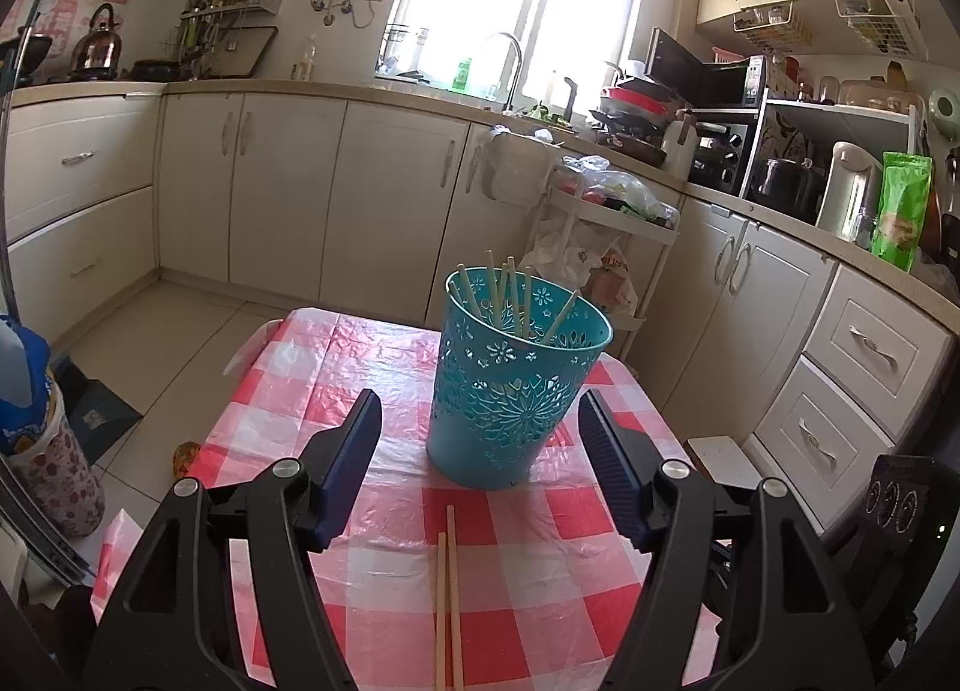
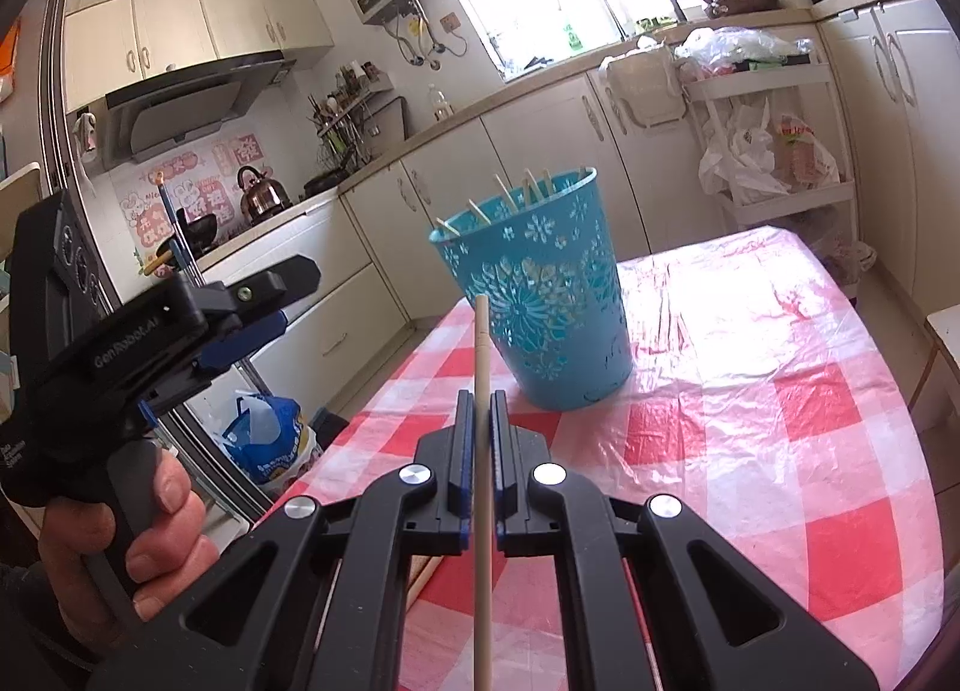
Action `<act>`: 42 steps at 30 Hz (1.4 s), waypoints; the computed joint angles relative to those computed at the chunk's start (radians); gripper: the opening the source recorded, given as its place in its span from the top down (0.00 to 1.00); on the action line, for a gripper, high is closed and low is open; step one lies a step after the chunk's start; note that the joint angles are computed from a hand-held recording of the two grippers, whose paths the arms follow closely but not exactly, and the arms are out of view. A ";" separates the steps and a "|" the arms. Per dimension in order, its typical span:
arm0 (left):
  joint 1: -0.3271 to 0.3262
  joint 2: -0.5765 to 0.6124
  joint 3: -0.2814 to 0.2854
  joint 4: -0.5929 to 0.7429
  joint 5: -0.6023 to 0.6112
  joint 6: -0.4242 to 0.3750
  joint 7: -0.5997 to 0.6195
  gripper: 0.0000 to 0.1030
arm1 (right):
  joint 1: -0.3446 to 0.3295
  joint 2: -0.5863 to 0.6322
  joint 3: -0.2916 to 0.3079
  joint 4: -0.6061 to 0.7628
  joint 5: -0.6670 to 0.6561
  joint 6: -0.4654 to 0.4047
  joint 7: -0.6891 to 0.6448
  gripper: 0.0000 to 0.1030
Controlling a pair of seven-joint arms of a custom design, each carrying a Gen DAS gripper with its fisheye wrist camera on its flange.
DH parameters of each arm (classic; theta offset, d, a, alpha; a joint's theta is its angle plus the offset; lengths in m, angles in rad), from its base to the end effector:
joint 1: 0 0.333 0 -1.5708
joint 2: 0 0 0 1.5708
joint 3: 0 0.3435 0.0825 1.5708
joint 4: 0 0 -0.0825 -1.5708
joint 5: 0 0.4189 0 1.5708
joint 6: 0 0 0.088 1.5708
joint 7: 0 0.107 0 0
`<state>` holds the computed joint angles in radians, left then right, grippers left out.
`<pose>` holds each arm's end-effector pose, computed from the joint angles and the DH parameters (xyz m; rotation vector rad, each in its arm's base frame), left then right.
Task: Organize utensils
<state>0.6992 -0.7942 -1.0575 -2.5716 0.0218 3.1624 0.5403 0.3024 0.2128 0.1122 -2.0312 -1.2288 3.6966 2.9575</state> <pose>0.4230 -0.2268 0.5075 -1.7924 1.1702 -1.0667 0.4962 0.3484 0.4649 -1.6910 0.9909 -0.0667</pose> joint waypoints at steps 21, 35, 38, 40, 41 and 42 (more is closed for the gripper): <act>0.154 -0.017 -0.012 0.043 -0.050 0.046 -0.032 0.34 | 0.063 0.169 0.032 0.280 0.495 0.053 -0.416 0.94; 0.353 0.035 -0.115 0.162 -0.131 0.158 0.028 0.33 | 0.121 0.386 0.009 0.658 0.564 0.028 -0.474 0.94; 0.396 0.041 -0.138 0.190 -0.150 0.172 0.046 0.33 | 0.128 0.422 0.005 0.712 0.571 0.015 -0.477 0.94; 0.418 0.047 -0.154 0.204 -0.159 0.175 0.059 0.33 | 0.132 0.446 0.004 0.747 0.570 0.002 -0.477 0.94; 0.427 0.049 -0.162 0.207 -0.164 0.177 0.063 0.33 | 0.133 0.455 0.003 0.759 0.567 -0.002 -0.476 0.94; 0.433 0.054 -0.168 0.211 -0.167 0.178 0.068 0.33 | 0.137 0.464 0.001 0.771 0.568 -0.009 -0.479 0.94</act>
<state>1.1326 -0.7400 -1.2251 -2.3609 -0.1454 3.3400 0.6084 0.4391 0.6768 0.1133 -1.2602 -0.6608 3.6879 2.4788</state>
